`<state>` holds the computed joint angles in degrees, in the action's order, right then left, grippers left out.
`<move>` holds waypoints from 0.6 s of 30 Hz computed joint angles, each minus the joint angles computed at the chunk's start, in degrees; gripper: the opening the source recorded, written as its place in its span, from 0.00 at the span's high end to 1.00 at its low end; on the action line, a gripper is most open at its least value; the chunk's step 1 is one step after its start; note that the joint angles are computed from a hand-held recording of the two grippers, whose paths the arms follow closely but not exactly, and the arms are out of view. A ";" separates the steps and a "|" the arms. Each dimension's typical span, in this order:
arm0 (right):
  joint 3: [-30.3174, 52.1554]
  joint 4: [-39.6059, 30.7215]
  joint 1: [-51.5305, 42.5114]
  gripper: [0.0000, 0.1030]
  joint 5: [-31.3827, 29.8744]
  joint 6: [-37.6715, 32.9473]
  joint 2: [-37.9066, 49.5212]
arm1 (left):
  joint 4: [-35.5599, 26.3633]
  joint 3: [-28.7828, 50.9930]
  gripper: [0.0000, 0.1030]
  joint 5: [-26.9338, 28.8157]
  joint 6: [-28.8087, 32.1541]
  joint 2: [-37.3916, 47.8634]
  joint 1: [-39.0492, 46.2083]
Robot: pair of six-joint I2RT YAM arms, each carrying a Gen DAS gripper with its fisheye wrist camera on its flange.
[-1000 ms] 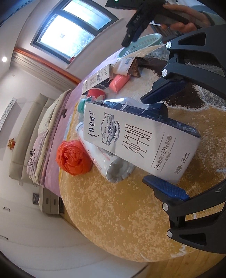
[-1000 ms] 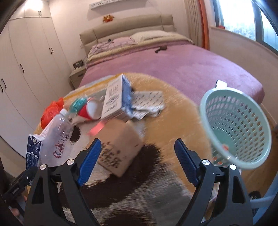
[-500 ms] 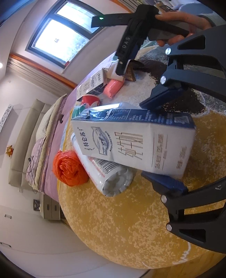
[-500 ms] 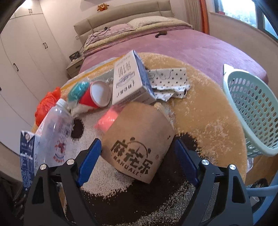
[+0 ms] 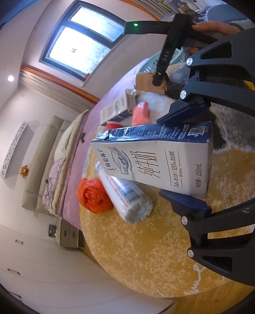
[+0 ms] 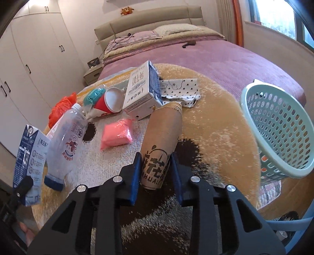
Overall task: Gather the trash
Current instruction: 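Grasp the white milk carton with the left tool while the right tool grasps the brown paper cup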
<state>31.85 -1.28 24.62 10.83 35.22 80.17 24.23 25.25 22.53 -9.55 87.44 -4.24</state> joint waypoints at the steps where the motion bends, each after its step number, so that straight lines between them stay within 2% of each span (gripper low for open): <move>1: -0.28 -0.27 0.01 0.75 0.25 -0.28 -0.99 | 0.37 -0.66 0.39 0.14 -0.31 -1.03 -0.30; 4: -1.85 -2.12 0.85 0.75 2.82 -1.40 -6.24 | -0.04 -1.38 0.41 0.17 -1.23 -4.13 -2.10; 5: -2.21 -2.64 0.86 0.75 3.20 -1.73 -7.71 | -0.36 -1.33 0.48 -0.04 -1.51 -5.05 -3.01; 6: -2.63 -3.39 0.75 0.75 3.57 -2.10 -9.68 | -0.81 -0.92 0.62 0.47 -1.58 -5.39 -3.84; 11: -4.24 -7.23 -0.74 0.75 5.53 -4.15 -17.75 | -3.57 3.10 0.63 -4.72 -2.83 -2.84 -10.12; 15: -6.09 -9.89 -4.22 0.75 5.23 -6.08 -23.81 | -2.14 3.81 0.64 -5.08 -4.43 -2.10 -13.61; 18: -7.52 -10.86 -8.75 0.75 2.41 -7.63 -27.28 | -2.80 5.50 0.64 -7.17 -4.16 -1.52 -17.23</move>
<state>24.33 -12.14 15.88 13.24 27.59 52.89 21.43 30.74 15.36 -13.71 85.93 -21.47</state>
